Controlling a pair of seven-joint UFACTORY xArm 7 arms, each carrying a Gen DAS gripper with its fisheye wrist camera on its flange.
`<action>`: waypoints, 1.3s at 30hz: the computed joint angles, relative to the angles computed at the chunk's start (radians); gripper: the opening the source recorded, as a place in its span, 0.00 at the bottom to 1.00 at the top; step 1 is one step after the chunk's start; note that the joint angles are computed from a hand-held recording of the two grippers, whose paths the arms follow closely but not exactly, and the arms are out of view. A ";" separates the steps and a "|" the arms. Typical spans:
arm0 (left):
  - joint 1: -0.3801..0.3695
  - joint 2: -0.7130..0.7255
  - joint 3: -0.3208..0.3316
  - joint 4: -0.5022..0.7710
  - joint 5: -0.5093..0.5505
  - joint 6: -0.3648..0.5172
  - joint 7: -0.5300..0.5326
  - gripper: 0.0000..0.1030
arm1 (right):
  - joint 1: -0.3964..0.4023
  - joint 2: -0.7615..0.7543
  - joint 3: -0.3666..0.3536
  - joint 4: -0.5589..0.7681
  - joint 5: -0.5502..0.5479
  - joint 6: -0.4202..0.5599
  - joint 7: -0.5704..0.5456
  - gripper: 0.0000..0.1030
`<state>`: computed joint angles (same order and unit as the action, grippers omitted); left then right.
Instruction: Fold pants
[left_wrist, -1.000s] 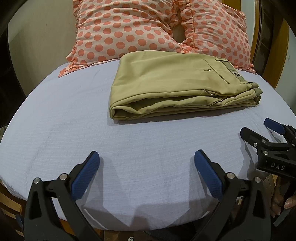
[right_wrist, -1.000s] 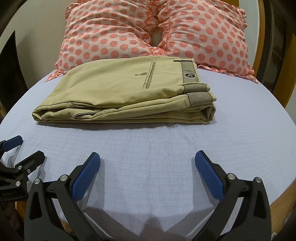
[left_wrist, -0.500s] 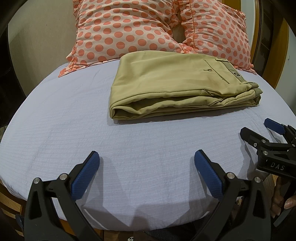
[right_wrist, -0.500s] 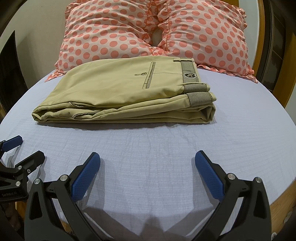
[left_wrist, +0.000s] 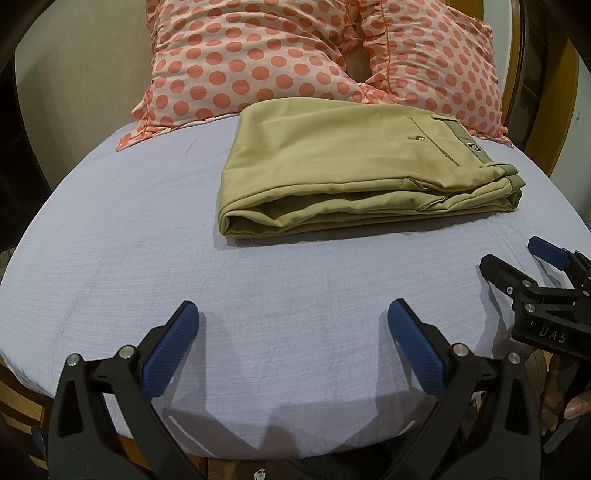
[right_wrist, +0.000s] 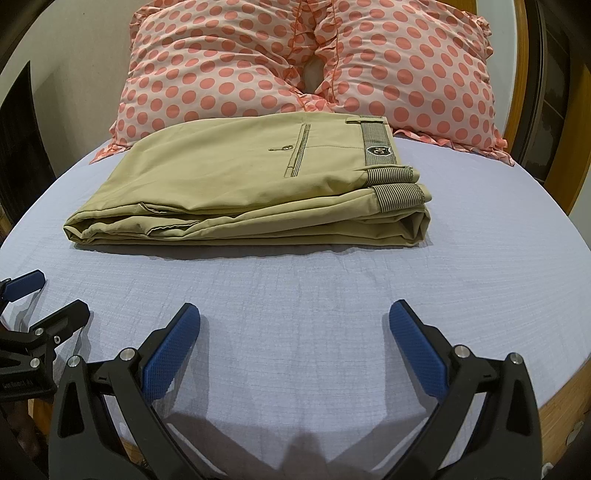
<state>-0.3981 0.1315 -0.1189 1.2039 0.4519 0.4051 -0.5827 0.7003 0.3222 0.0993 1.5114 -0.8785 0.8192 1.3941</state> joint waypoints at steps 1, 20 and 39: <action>0.000 0.001 0.000 0.003 -0.001 0.004 0.000 0.98 | 0.000 0.000 0.000 -0.001 0.000 0.000 0.000 0.99; -0.004 0.016 -0.005 0.041 -0.055 0.064 0.041 0.98 | 0.000 -0.001 0.000 -0.001 -0.001 -0.001 0.000 0.99; -0.004 0.020 -0.004 0.046 -0.059 0.068 0.046 0.98 | 0.001 0.002 -0.001 0.001 -0.002 0.000 0.003 0.99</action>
<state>-0.4022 0.1514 -0.1231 1.2500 0.3926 0.4734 -0.5367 0.7017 0.3240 0.0987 1.5127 -0.8807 0.8195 1.3970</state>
